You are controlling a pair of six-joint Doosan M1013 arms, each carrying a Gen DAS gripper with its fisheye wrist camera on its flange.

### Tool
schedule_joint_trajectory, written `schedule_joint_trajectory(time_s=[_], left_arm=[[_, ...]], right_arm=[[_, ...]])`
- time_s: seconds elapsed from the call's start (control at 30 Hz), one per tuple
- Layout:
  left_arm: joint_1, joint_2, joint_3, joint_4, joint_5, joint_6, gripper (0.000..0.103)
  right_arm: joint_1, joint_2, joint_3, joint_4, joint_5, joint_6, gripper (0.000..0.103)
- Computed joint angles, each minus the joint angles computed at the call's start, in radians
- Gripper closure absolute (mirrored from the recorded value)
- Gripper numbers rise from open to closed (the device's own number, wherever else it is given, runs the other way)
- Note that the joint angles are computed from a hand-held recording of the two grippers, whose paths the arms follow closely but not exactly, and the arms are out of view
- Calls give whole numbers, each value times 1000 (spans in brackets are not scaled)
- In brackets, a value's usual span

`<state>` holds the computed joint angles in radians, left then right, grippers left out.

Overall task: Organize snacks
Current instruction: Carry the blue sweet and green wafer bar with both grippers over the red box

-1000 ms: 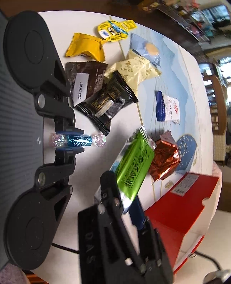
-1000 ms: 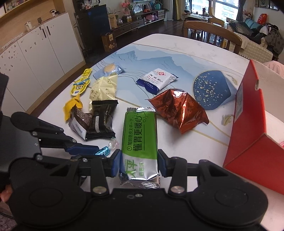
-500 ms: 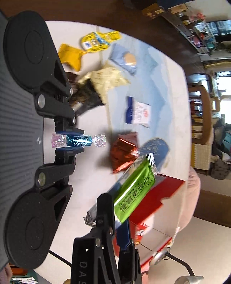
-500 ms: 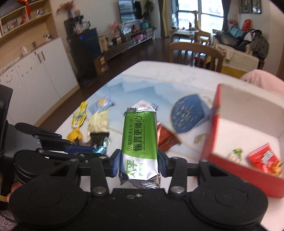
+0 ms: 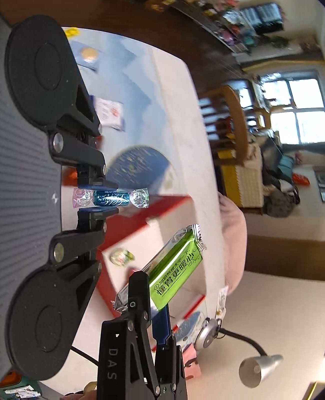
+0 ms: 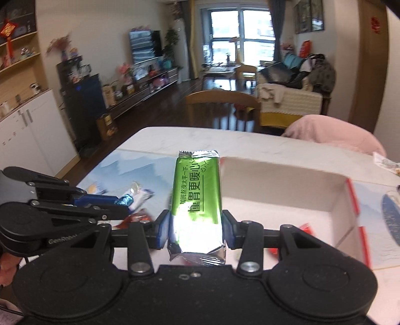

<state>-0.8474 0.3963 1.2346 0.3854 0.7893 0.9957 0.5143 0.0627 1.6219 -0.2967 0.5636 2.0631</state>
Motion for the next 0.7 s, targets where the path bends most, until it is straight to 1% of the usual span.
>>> schedule_joint_trajectory(time_s=[0.17,0.27,0.33,0.5,0.6,0.7], left_arm=[[-12,74,-118,-31,39,65,91],[-10,125,-196,-79,76,110,91],[-8,162,-254,-113,113,141,91],[-1,252,-391,-176,216,187,91],[4,308,-478,-195,288,201,91],[10,371,-582,-215,372,212,91]], right_arm=[[-46,-6,10,-24,2,9,60],[-72,-2,14,-40,8,15,60],[-97,6,10,-7,17,-12,60],[-135,23,4,29,50,-55,60],[-157,40,-3,61,70,-88,60],[-185,60,-16,128,106,-153,60]])
